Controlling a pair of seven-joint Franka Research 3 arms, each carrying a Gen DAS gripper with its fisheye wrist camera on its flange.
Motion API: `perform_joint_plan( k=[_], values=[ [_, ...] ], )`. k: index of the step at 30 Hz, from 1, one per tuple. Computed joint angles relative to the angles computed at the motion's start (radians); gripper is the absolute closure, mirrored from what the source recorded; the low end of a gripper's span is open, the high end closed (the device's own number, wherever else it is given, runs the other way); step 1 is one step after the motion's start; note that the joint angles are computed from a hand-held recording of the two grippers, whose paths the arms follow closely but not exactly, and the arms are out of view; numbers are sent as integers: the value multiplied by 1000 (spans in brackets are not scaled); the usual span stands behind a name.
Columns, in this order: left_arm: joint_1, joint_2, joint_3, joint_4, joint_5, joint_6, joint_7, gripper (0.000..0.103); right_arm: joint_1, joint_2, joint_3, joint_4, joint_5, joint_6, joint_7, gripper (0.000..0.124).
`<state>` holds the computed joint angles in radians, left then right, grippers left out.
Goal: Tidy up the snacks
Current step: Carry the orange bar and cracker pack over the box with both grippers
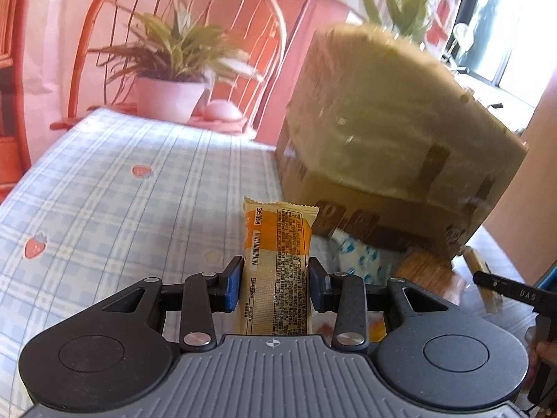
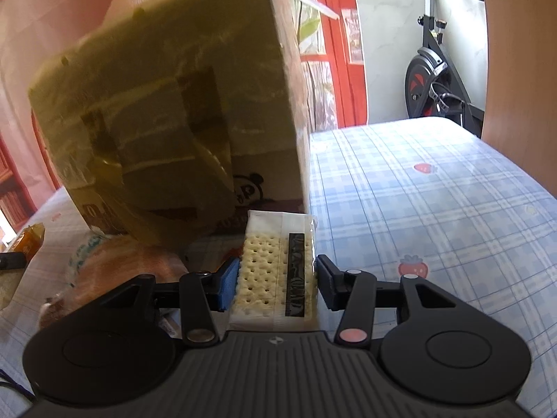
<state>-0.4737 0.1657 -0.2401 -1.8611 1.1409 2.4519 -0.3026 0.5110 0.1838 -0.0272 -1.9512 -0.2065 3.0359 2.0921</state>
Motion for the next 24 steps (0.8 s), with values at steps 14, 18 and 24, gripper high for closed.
perform_joint_plan(
  k=[14,18,24],
  values=[
    [-27,15,2,140,154,12,17,63,24,-79,-28,-45,-85,131,80,74],
    [-35,25,10,184,198,35,33,63,58,-88,-70,-27,-145,177,123,74],
    [-48,59,26,281,227,42,96,63,119,-77,-136,36,-151,224,110,74]
  ],
)
